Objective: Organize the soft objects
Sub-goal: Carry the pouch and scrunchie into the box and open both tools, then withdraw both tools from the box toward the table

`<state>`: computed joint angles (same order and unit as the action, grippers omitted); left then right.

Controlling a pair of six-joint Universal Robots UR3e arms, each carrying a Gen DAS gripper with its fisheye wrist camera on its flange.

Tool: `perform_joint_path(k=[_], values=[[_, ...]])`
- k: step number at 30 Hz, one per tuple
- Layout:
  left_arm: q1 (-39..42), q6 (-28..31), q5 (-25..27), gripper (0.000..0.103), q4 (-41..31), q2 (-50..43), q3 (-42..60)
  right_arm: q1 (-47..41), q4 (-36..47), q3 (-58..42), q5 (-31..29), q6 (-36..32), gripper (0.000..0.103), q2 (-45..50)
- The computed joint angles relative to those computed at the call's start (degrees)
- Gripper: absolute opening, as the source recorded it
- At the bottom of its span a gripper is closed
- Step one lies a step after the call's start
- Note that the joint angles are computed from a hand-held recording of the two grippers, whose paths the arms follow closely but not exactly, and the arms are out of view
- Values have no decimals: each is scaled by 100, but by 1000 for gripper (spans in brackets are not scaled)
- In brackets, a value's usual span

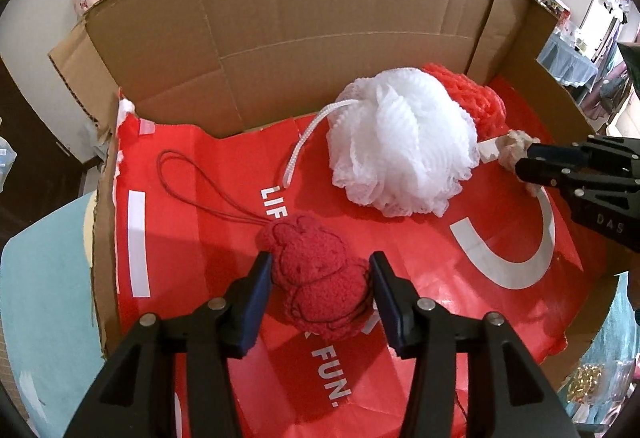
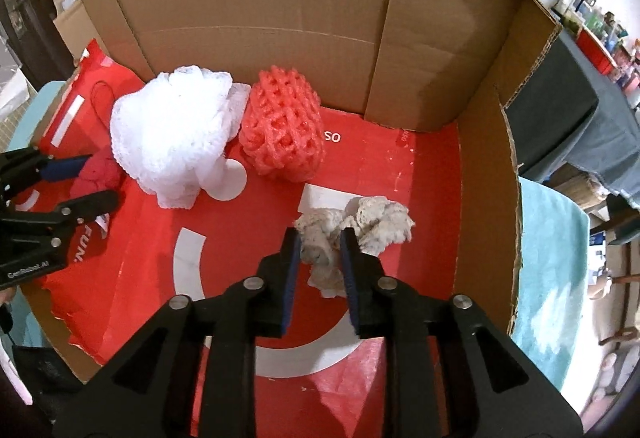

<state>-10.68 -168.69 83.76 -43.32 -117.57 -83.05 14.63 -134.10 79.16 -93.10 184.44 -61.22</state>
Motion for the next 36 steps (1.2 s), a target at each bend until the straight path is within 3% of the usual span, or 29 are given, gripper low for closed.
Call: perform_joint_path(k=[1,2,3,12,19,25,29,36], values=[[8,5,2,55,-1,15,-17,76,12,-82,-63,53,32,63],[25,11,-7,56,26,23,-41,101,-7,-77,-92,50,51,60],[48,7,-28,60,63,55,-96,118,-74,-11,-98,51,60,26],[263,-6,-382,84,521,816,-895,345,-241,57,-165,215,61,-259],[490,-238,-727,100,941,2058,-1883,325,-367,702,-87,349,68,-1213],[562,-653,-879,103,1122,3192,-2622,654,-559,1305,-373,546,78,-2214],[358,-932,-663,103,1439,4053,-3182,963,-710,1796,-689,827,84,-2916],[122,-1053,-517,103,1772,5652,-4181,1810,-931,2607,-1539,1531,85,-4018]])
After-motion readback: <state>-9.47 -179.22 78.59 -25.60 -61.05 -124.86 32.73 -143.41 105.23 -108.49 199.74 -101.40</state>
